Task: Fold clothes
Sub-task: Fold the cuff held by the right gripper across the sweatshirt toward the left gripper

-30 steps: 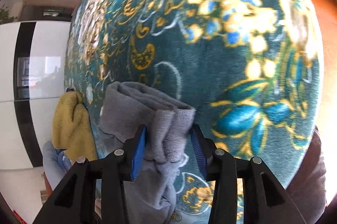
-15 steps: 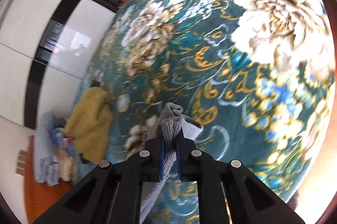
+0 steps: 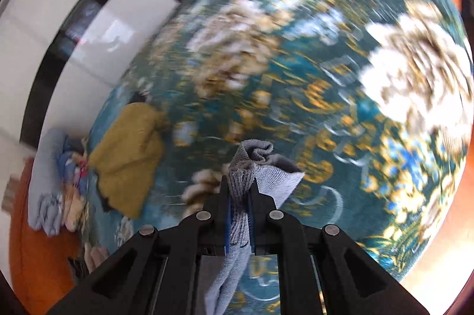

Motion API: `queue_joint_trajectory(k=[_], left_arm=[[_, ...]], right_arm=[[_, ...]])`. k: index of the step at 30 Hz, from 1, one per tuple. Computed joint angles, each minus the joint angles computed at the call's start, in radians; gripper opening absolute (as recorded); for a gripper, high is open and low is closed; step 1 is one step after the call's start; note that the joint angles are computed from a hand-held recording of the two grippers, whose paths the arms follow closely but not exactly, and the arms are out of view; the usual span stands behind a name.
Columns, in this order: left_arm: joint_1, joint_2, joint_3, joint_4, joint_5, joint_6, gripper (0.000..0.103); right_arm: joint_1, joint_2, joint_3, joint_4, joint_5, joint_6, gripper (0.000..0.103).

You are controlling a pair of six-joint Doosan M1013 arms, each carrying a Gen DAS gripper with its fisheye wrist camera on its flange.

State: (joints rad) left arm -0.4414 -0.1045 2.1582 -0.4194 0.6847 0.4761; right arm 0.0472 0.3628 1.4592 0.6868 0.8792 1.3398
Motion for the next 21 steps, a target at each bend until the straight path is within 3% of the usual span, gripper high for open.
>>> queue_joint_trajectory(k=[4, 9, 12, 16, 21], left_arm=[[0.000, 0.017, -0.005, -0.025, 0.017, 0.052, 0.052], [-0.002, -0.035, 0.024, 0.046, -0.055, -0.045, 0.052], [0.004, -0.064, 0.054, 0.035, -0.133, -0.070, 0.052], [0.013, -0.092, 0.102, -0.088, -0.253, -0.018, 0.053], [0.023, -0.091, 0.127, -0.324, -0.335, 0.195, 0.056]], right_arm=[[0.074, -0.033, -0.039, 0.040, 0.018, -0.161, 0.009], [0.195, -0.065, -0.048, 0.002, 0.091, -0.355, 0.010], [0.272, -0.062, -0.027, -0.045, 0.145, -0.398, 0.010], [0.349, -0.024, -0.016, -0.103, 0.229, -0.344, 0.010], [0.424, 0.020, -0.007, -0.180, 0.343, -0.303, 0.010]])
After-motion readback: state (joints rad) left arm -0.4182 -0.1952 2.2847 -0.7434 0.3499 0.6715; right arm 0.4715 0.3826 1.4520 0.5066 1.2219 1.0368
